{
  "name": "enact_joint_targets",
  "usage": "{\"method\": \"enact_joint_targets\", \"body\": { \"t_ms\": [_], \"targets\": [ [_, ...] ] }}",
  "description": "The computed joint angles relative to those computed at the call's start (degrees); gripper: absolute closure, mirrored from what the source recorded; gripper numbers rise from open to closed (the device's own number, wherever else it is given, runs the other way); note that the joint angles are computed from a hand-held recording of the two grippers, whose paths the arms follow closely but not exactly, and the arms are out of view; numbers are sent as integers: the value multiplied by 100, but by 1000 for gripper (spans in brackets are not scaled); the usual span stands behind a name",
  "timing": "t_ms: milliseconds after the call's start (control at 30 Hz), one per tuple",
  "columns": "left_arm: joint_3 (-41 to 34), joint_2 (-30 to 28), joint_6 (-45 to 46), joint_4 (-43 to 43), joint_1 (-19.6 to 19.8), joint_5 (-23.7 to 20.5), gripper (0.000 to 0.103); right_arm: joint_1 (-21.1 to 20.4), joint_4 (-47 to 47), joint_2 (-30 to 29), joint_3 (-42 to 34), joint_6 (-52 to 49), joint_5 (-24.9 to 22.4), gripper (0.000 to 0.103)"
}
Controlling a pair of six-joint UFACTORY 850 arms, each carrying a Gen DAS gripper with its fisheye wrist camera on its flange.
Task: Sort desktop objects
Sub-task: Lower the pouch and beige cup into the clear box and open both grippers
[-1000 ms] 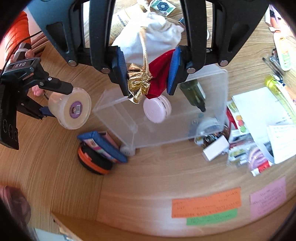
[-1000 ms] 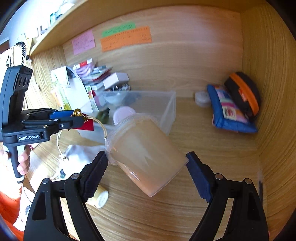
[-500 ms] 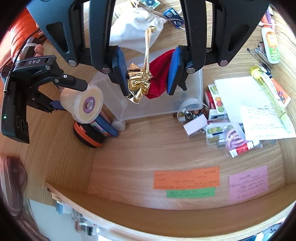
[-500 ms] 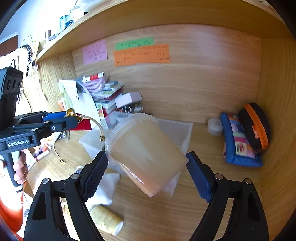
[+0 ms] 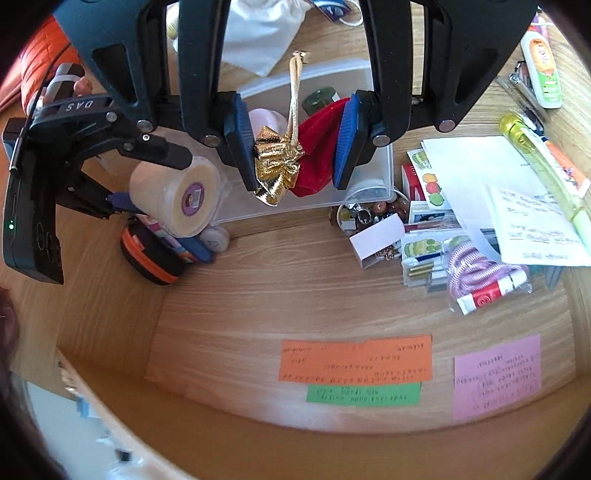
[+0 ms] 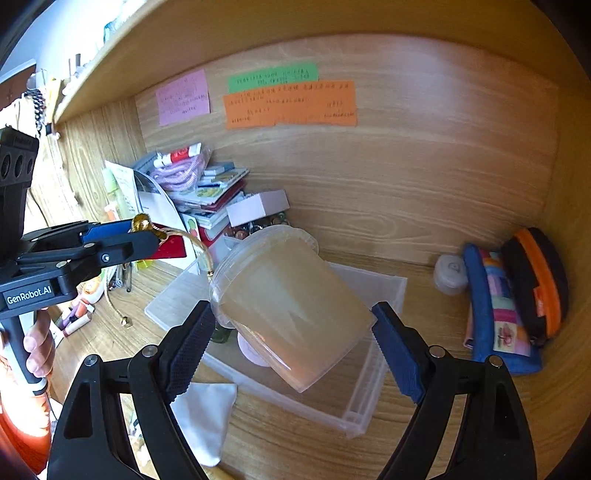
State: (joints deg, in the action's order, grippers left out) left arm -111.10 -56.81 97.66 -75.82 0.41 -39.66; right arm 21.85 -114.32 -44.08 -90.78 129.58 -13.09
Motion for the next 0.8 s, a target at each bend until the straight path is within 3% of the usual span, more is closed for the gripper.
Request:
{"method": "enact_joint_targets", "body": {
  "t_ms": [200, 433, 700, 800],
  "targets": [
    [-813, -582, -812, 680, -133, 117, 63, -130, 2142, -481, -627, -2206, 260, 19],
    [-2079, -1409, -2034, 1667, -240, -63, 63, -272, 4783, -958, -1263, -4909, 261, 19],
    [-3097, -2092, -2917, 2614, -397, -242, 63, -284, 5386, -1236, -1584, -5756, 32, 19],
    [-3135, -2133, -3000, 2747, -429, -188, 63, -288, 5606, -1337, -1680, -6002, -28, 19]
  ]
}}
